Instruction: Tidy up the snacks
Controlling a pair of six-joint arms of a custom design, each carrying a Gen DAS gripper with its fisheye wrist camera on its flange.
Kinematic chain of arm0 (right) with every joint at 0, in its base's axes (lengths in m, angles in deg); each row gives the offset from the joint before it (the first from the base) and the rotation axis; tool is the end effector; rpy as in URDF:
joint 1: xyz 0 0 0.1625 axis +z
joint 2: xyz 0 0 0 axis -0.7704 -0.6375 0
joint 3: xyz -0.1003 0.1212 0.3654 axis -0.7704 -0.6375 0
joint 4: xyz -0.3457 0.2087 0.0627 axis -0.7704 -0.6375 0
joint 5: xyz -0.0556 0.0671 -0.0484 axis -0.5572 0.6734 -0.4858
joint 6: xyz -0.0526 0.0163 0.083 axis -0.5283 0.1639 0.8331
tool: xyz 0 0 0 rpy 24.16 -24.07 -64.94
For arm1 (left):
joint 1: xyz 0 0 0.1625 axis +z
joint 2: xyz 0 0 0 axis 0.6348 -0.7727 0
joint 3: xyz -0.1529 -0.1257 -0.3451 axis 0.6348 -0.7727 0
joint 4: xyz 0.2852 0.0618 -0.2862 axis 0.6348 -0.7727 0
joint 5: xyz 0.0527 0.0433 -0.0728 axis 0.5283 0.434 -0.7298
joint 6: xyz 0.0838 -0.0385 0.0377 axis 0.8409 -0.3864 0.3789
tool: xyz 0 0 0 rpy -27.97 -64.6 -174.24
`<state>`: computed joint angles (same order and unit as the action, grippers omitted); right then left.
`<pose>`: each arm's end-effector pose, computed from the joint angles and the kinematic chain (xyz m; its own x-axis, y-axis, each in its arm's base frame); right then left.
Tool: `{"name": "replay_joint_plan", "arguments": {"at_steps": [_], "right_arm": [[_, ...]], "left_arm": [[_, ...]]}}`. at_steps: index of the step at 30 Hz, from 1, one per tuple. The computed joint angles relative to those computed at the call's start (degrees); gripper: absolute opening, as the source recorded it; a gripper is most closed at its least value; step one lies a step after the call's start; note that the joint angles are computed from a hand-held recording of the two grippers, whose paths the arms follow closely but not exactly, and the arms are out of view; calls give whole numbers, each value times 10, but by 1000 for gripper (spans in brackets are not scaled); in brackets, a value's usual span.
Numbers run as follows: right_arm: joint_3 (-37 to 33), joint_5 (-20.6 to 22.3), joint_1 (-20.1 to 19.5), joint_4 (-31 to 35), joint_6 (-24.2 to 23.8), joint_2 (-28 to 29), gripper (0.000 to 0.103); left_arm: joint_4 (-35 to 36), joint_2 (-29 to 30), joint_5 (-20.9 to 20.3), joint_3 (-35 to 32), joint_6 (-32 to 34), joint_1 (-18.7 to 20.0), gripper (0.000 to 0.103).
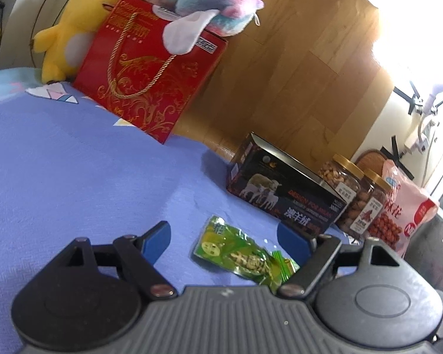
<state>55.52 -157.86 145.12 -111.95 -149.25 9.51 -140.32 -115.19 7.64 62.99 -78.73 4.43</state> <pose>0.1868 -0.5450 0.1139 -0.2120 -0.9387 0.2718 -0.9717 0.1728 -0.1609 -0.1223 -0.4264 0.1716 -0.9253 -0.2987 -0.2338 0.1459 0.2887 -0.9463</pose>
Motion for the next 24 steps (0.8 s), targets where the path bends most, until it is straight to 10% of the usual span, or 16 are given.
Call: {"name": "replay_joint_plan", "arguments": {"at_steps": [6,17,24], "right_arm": [[26,45,-25,-129,100,-1,69],[79,57,-47,-71,89,-43,73],[105,39,-48,-104,44,-44,76]], "left_arm": [[20,-3,0,0,-11,2,82],[44,-5,-25,0,5,1,82],[180,-67,-158,21,-35,19,85]]}}
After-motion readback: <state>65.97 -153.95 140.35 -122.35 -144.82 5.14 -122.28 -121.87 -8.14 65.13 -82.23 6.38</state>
